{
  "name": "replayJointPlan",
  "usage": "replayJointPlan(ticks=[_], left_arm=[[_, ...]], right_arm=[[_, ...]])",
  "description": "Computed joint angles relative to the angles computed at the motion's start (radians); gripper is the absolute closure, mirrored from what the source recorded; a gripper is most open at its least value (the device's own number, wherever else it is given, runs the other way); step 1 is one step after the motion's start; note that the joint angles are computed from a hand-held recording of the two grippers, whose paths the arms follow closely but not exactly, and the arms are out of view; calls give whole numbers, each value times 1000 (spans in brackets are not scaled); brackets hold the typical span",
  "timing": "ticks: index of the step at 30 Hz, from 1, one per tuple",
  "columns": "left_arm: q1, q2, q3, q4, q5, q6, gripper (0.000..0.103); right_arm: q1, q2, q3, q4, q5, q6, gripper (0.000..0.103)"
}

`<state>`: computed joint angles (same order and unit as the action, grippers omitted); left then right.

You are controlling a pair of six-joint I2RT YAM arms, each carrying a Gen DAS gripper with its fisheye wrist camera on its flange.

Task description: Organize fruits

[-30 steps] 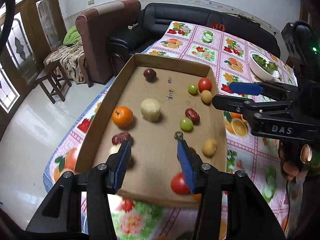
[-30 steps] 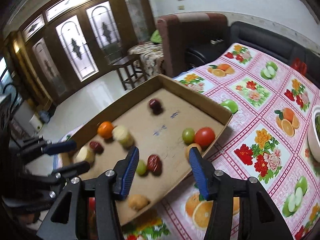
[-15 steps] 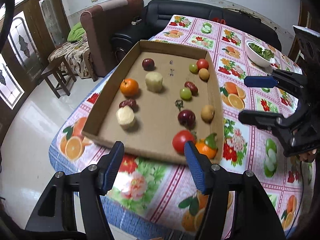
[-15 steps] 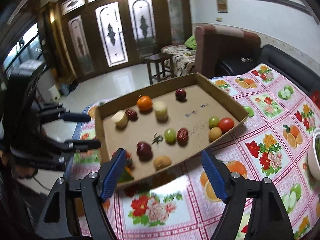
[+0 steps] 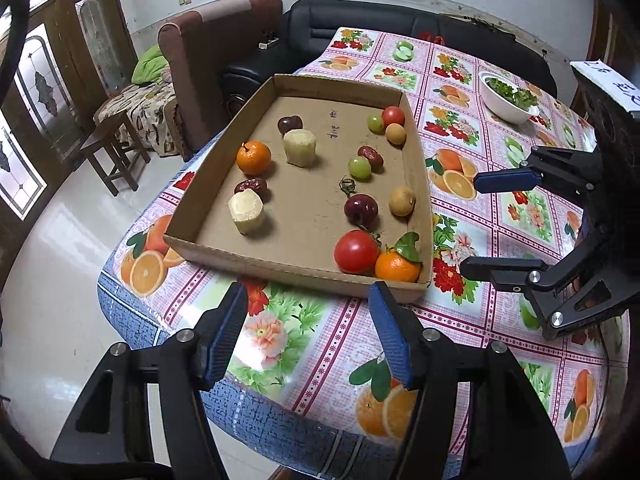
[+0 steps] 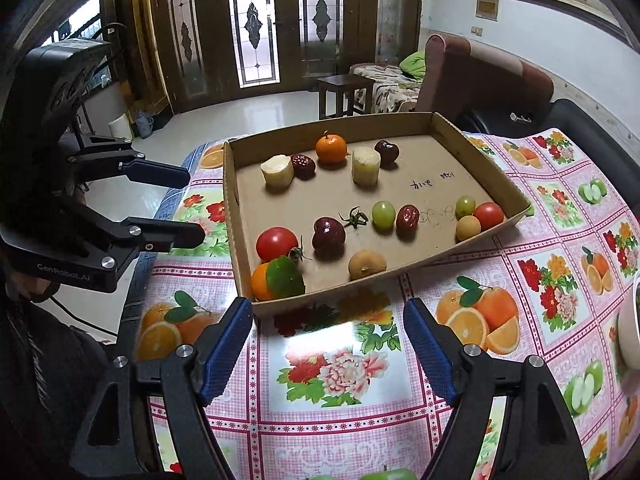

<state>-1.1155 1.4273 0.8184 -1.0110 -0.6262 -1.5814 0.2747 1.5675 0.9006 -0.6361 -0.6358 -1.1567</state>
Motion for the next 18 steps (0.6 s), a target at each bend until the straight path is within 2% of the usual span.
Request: replayJointPlan(ticks=[12,18], left_arm=[[-17,-33,-27,4,12,-23,41],[-44,-16,-9,-45,-19,-68,41]], right_arm=[[21,-13,-21,10,16,7,24],[11,-12,-26,10,0,24,24]])
